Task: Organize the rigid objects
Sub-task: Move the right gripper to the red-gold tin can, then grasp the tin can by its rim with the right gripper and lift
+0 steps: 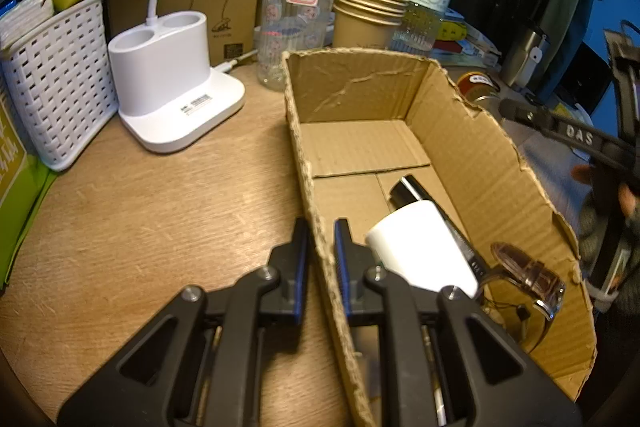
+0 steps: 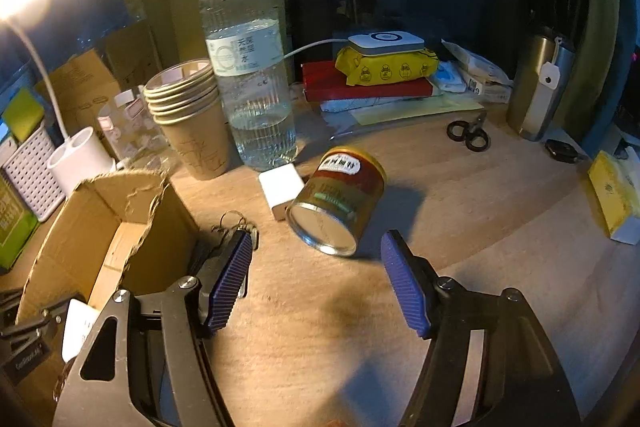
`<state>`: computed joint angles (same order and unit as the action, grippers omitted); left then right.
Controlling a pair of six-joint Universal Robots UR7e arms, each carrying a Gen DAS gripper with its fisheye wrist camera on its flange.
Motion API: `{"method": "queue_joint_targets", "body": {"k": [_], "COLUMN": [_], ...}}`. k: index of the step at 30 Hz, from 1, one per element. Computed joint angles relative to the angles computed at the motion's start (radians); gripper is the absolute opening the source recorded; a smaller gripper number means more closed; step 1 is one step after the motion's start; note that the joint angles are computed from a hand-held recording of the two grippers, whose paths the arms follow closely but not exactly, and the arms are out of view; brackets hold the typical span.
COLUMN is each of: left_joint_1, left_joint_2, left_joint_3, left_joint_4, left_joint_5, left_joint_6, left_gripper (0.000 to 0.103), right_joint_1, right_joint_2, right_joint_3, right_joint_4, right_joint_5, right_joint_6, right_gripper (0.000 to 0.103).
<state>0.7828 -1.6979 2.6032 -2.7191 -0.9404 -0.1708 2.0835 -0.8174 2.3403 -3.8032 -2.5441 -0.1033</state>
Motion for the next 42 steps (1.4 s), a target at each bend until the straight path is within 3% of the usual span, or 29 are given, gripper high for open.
{"method": "queue_joint_targets", "body": {"k": [11,26,31,42], "left_joint_1": [0.000,0.002,0.001,0.002], "left_joint_2": [0.001,0.000,0.000,0.000], "left_joint_3": [0.000,-0.001,-0.001,-0.001], "left_joint_4": [0.000,0.000,-0.001,-0.001], "left_joint_5": [0.000,-0.001,0.000,-0.001], "left_joint_6": [-0.001,0.002,0.001,0.003], "left_gripper": [0.014,0.014,0.014,0.014], "right_joint_1": [-0.076,-0.119,-0.121,-0.095], "right_joint_2": [-0.022,-0.010,-0.009,0.006], "right_joint_3": [-0.031,-0.064,-0.064,-0.048], "right_joint_4": [0.032,0.074,0.081,0.012], "right_joint_5": [0.058,0.067,0.073,0.055], "right_joint_6": [0.006,0.030,0.034,-0.003], "right_gripper": [0.070,0.070,0.064,0.063]}}
